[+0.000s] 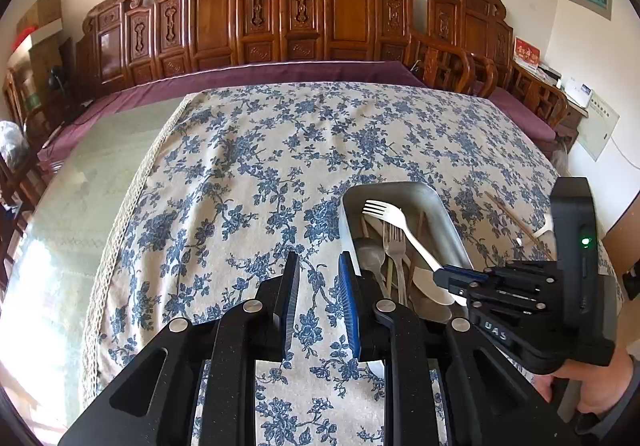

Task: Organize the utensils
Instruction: 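Lower the white plastic fork into the tray and open the right gripper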

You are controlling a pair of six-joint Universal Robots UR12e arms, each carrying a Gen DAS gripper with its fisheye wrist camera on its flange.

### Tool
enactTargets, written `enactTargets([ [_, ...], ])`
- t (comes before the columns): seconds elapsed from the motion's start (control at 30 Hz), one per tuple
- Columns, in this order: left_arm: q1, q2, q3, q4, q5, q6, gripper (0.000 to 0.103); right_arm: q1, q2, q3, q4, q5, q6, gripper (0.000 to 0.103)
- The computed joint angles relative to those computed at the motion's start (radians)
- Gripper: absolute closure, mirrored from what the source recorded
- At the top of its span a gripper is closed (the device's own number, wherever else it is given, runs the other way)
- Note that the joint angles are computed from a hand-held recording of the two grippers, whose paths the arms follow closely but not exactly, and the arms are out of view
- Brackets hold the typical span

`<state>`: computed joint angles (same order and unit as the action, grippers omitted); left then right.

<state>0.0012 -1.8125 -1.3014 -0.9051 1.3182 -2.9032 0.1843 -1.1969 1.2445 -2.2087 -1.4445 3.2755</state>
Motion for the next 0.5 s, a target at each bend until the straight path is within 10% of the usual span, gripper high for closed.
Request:
enactTargets([
  [0.5, -0.004, -0.001, -0.006, -0.019, 0.026, 0.001, 0.084, -0.011, -0.016, 0.023, -0.047, 0.053, -0.041, 0.095],
])
